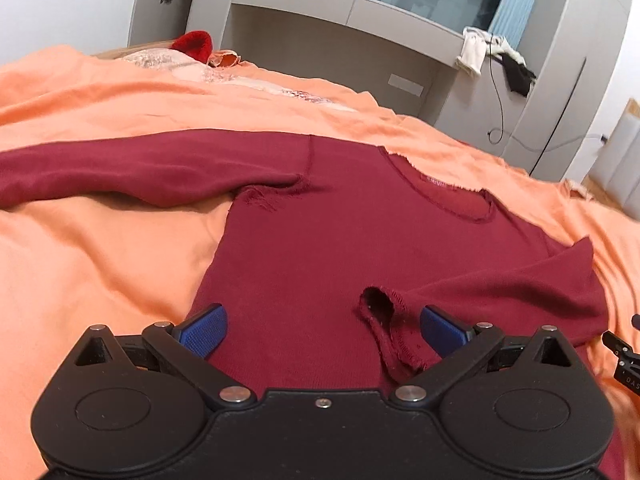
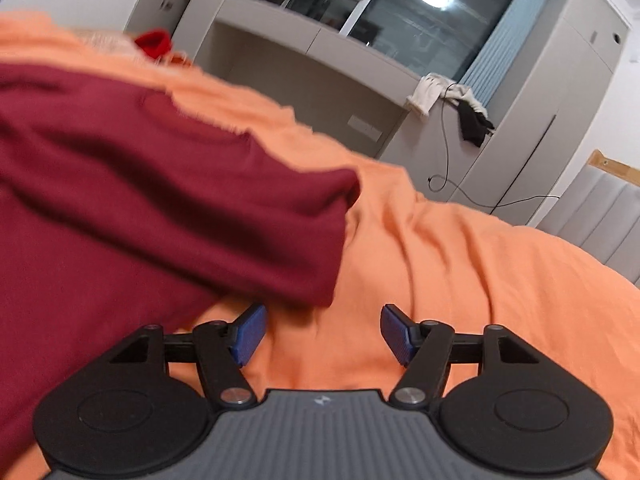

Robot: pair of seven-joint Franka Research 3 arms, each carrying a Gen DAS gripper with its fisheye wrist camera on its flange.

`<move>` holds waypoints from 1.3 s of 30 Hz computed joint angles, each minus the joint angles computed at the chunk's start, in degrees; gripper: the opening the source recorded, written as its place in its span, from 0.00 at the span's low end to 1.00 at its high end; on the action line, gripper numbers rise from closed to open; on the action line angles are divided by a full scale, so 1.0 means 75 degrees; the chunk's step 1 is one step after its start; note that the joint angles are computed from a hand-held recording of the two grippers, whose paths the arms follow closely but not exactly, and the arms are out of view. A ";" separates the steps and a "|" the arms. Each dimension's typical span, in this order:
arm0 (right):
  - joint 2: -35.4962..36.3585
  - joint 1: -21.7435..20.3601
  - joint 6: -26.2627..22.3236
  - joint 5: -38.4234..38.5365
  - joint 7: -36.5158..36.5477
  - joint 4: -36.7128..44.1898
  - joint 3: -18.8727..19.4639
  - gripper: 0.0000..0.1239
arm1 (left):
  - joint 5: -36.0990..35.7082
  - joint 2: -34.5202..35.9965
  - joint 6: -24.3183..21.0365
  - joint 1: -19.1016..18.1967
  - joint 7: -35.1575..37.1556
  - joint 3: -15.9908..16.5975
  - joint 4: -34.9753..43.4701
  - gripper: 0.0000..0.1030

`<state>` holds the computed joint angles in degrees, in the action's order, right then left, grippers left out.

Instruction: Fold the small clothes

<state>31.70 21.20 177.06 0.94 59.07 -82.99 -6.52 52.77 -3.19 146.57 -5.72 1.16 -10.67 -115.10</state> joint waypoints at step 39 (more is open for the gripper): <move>0.0817 -0.1361 -0.0412 0.2867 0.0340 0.1720 0.2069 0.74 | 0.0113 0.0197 -0.0546 -0.0238 0.0710 -0.0107 0.0263 0.99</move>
<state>37.83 10.99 173.97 22.44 61.62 -70.09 9.00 53.62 -1.71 142.47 -7.51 6.49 -11.47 -113.12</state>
